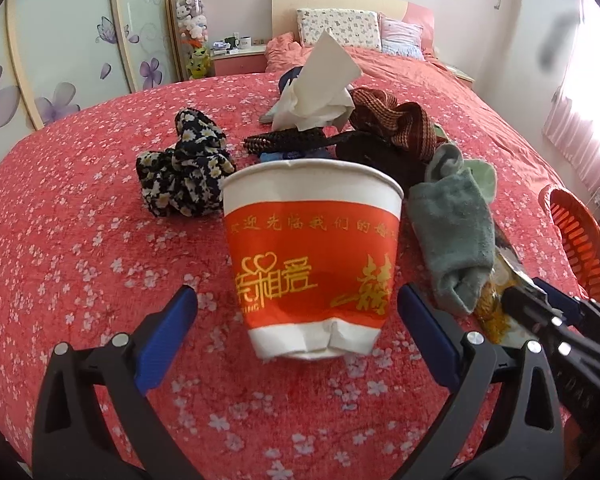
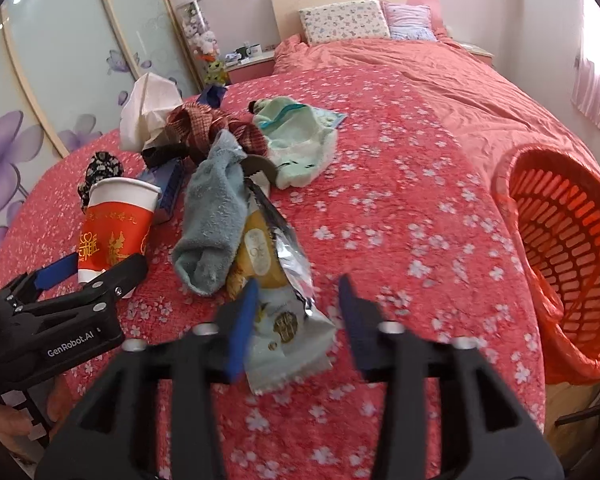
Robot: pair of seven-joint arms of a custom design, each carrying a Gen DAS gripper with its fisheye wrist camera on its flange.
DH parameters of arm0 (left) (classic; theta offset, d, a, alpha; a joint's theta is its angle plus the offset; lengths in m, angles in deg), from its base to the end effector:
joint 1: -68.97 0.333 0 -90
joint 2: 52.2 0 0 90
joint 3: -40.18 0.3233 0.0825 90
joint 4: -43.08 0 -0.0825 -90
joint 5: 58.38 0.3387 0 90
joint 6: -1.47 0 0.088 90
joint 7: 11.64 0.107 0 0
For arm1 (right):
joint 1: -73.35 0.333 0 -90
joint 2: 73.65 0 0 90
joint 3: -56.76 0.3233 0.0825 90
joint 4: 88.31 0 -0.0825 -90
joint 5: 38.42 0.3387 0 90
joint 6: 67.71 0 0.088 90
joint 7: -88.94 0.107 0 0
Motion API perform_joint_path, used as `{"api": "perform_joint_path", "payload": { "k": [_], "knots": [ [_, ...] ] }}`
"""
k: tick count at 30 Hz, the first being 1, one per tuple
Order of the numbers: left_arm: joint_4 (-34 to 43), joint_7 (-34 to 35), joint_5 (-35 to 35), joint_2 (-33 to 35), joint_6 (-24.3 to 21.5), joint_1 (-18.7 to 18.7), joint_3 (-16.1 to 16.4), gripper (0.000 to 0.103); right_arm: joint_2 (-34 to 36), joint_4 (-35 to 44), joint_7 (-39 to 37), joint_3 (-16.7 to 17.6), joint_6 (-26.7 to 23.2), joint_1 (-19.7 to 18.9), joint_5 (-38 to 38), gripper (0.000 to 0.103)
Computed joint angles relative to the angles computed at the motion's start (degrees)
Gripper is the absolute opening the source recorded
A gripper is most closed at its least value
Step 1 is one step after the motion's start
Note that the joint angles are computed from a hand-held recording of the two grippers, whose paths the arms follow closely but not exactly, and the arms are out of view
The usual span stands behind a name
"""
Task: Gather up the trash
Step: 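Grasp the red-and-white paper cup with the left tool while the right tool grasps the snack bag, then carry the cup and snack bag over the orange basket and open both tools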
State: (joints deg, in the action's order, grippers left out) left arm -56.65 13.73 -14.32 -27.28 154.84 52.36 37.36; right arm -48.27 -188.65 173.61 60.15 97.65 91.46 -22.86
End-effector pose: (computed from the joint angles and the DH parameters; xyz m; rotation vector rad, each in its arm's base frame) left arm 0.6171 -0.2355 0.4088 -1.9802 1.6371 -0.5990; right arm 0.6322 0.2255 0.4310 -1.9201 1.5461 -0.3450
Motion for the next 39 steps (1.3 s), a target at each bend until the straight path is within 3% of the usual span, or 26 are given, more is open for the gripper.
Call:
{"api": "perform_joint_path", "payload": {
  "k": [3,5,7,18,26,30,34,35,39],
  "knots": [
    [0.9,2.3,-1.6,0.9,0.1,0.8,-0.7,0.087,0.9,1.4,-1.5,0.8,-1.3,-0.1,-0.2,0.044],
    [1.2,5.0,-3.8,1.6,1.3,2.0,-1.6,0.072,0.6,0.8,-1.6,-0.2,-0.8,1.0,-1.4,0.020],
    [0.6,5.7,-4.2,1.4,2.2,1.7,-1.1,0.069,-0.2,0.0,-1.9,0.1,-0.1,0.6,-1.0,0.011],
    [-6.0,3.7,-1.2,-3.9,9.0,0.7,1.1,0.068,-5.7,-7.5,-2.6,0.3,6.3,-0.9,1.2,0.009],
    [-8.2,0.8,3.7,-7.7,10.5,0.6,0.4,0.068,-9.9,-12.4,-11.4,6.8,12.1,-6.2,10.3,0.009],
    [-7.4,-0.2,5.3,-8.4,11.0,0.2,-0.5,0.068,-11.9,-14.5,-17.0,11.5,18.1,-9.7,16.1,0.009],
    [-5.4,0.3,6.0,-8.4,11.3,-0.4,-1.5,0.068,-13.1,-16.6,-17.1,12.6,23.8,-10.8,17.0,0.009],
    [-5.0,0.8,5.8,-8.4,11.4,-0.5,-1.8,0.068,-13.2,-17.0,-16.4,12.6,25.0,-11.0,16.5,0.009],
    [-1.8,3.4,3.9,-6.7,11.4,-1.3,-2.9,0.068,-13.8,-18.1,-13.8,3.7,28.3,-3.8,16.1,0.009]
  ]
}}
